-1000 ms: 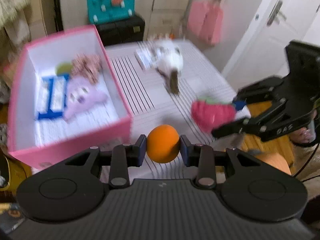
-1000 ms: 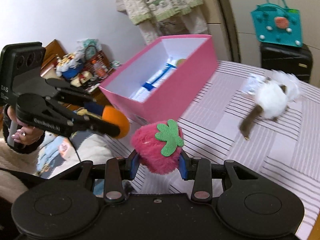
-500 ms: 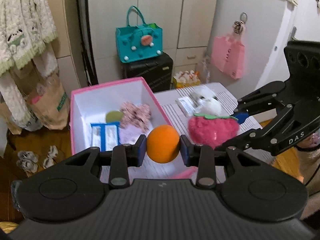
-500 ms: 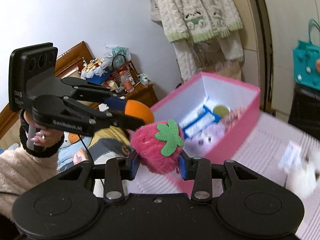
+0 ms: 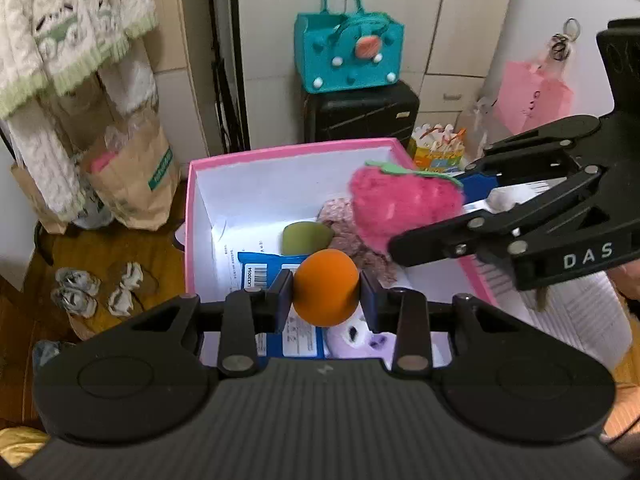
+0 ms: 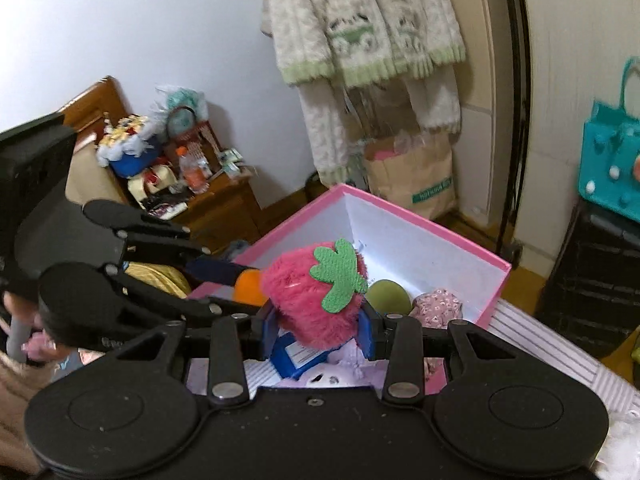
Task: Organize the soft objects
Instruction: 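Lower the sponge and strawberry plush into the box and open both grippers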
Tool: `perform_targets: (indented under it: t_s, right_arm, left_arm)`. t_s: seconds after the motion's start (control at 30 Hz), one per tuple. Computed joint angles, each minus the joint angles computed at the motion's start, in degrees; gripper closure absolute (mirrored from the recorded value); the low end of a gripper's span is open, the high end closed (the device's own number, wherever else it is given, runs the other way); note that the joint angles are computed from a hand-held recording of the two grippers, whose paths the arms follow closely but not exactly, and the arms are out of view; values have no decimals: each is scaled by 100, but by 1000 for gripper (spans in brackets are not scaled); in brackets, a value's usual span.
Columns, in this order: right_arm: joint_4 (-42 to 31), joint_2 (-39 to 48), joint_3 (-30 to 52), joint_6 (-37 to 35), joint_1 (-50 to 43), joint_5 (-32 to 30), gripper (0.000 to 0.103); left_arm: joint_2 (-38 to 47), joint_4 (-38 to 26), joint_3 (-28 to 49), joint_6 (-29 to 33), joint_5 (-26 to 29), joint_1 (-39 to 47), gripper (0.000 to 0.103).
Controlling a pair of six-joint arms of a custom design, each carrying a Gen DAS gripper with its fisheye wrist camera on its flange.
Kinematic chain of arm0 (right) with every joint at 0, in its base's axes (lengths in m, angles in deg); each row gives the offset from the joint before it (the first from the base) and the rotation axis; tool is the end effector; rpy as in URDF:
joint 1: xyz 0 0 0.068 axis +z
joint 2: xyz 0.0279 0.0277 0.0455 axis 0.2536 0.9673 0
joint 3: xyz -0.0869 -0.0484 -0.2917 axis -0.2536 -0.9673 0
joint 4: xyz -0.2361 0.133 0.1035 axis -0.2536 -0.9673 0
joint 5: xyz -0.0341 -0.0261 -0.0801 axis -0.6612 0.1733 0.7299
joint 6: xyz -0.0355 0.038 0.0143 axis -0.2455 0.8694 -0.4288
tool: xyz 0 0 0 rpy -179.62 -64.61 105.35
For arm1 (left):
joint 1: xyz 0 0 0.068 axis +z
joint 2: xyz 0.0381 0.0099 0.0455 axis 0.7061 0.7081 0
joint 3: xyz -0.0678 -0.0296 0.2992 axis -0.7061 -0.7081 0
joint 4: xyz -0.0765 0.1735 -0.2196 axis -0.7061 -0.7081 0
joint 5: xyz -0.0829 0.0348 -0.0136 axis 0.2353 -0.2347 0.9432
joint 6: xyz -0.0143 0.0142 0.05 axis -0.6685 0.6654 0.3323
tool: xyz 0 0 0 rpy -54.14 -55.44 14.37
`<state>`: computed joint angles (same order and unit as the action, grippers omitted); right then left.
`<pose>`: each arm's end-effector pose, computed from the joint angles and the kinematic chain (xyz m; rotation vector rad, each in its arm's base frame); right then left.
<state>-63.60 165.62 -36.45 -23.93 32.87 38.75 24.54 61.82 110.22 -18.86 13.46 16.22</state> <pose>0.2838 0.1012 0.1459 -0.2311 2.3377 0.5172 0.3401 -0.1957 0.1187 0.9274 2.3121 -0.4282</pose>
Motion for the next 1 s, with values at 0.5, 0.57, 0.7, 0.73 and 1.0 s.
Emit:
perform_targets:
  t_s: [0.5,0.57,0.7,0.73,1.0]
  right_arm:
    - [-274,1679,1116,-237,-98,248,58]
    - [-403,1715,1170,-417,-92,232,57]
    - [-533,1788,1227,-692,41,442,54]
    - [-542,1806,1239,-771,85,498,51]
    - [-412,1493,982,-615,298,1054,47]
  left_arm:
    - [1254,220,1068,225,-928,-63,68]
    - [1380,268,1195,234,-1036,-74,68]
    - [1584,218,1447,120,-950,-21,64]
    - [1554,381,1361,153,-964,-29,57]
    - [996,661,724,185,-926,-18,47]
